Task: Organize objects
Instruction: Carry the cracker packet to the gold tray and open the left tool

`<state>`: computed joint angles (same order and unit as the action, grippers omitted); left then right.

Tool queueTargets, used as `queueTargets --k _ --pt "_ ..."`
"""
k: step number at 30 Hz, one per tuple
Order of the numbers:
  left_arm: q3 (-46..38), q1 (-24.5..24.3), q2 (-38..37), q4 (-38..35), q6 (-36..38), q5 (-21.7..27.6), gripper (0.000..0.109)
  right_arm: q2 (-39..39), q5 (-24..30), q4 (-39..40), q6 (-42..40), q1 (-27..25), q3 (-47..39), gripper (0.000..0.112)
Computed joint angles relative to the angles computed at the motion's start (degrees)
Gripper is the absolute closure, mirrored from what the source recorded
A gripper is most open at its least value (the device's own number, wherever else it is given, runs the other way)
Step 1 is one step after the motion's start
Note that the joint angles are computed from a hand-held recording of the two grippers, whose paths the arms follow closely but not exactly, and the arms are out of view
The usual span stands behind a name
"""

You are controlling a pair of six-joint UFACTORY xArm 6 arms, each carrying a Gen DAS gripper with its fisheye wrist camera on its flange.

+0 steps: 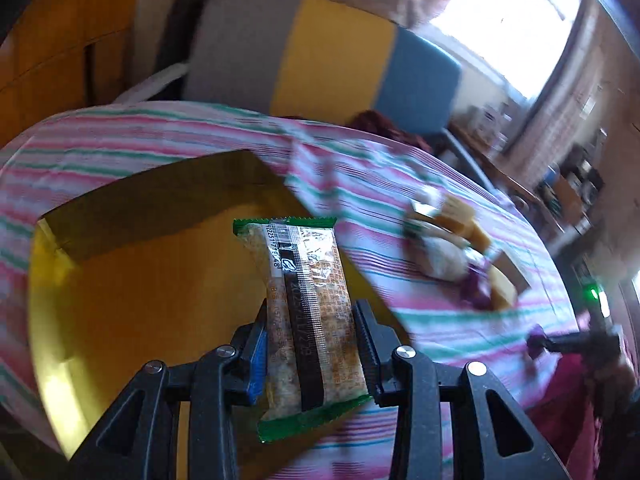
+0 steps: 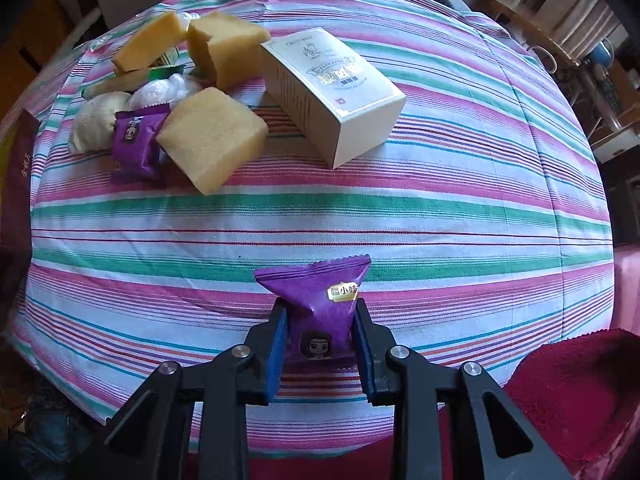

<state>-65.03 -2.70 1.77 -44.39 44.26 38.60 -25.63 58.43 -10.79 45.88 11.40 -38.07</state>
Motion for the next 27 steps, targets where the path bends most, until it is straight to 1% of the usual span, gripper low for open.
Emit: queueTargets --k 3,4,5,8,10,12,15,17,19,21,22,24,27 --pt "-5.01 3.33 5.10 5.00 -7.52 -1.65 0.071 -0.02 0.27 -0.39 0.75 0.58 -0.44 0.082" --pt "-7.10 4.46 6.99 6.14 -8.92 -1.03 0.071 0.11 0.42 -0.63 0.85 0.63 -0.70 0.082" --pt "-9.83 5.72 9.50 8.53 -12.36 -0.77 0.071 -0.11 0.78 -0.87 0.98 0.73 -0.81 0.082" --pt "-15.96 7.78 15.43 14.23 -20.67 -0.32 0.071 0.02 0.89 -1.53 2.00 1.47 -1.15 0.082" --pt "-19.39 8.51 18.53 16.87 -24.86 0.63 0.071 -0.36 1.69 -1.57 2.55 1.91 -1.66 0.082" --pt "-21.70 8.94 21.09 20.68 -28.77 -0.45 0.071 -0.10 1.69 -1.80 3.28 2.38 -1.97 0.082" --pt "-24.13 9.24 23.89 24.68 -32.40 -1.74 0.070 -0.96 1.93 -1.83 3.07 2.21 -1.45 0.082" --pt "-26.03 9.17 25.58 28.05 -34.90 -1.28 0.070 -1.03 1.95 -1.79 2.66 1.94 -1.47 0.082" --pt "-27.15 9.17 26.67 29.27 -36.19 -1.01 0.070 -1.34 2.06 -1.83 2.73 1.92 -1.22 0.082" --pt "-28.45 8.85 28.12 32.69 -38.58 -2.25 0.069 -0.92 1.52 -1.98 3.25 2.15 -1.11 0.082" --pt "-28.04 8.73 28.01 34.29 -39.61 -3.24 0.068 -0.37 1.07 -2.10 3.38 2.12 -1.19 0.082" --pt "-29.14 8.29 28.76 35.63 -39.89 -3.41 0.064 0.50 0.49 -2.32 3.97 2.47 -1.43 0.082" --pt "-25.48 8.00 25.89 36.72 -39.59 -5.91 0.064 1.77 0.27 -2.52 4.40 2.92 -2.26 0.082"
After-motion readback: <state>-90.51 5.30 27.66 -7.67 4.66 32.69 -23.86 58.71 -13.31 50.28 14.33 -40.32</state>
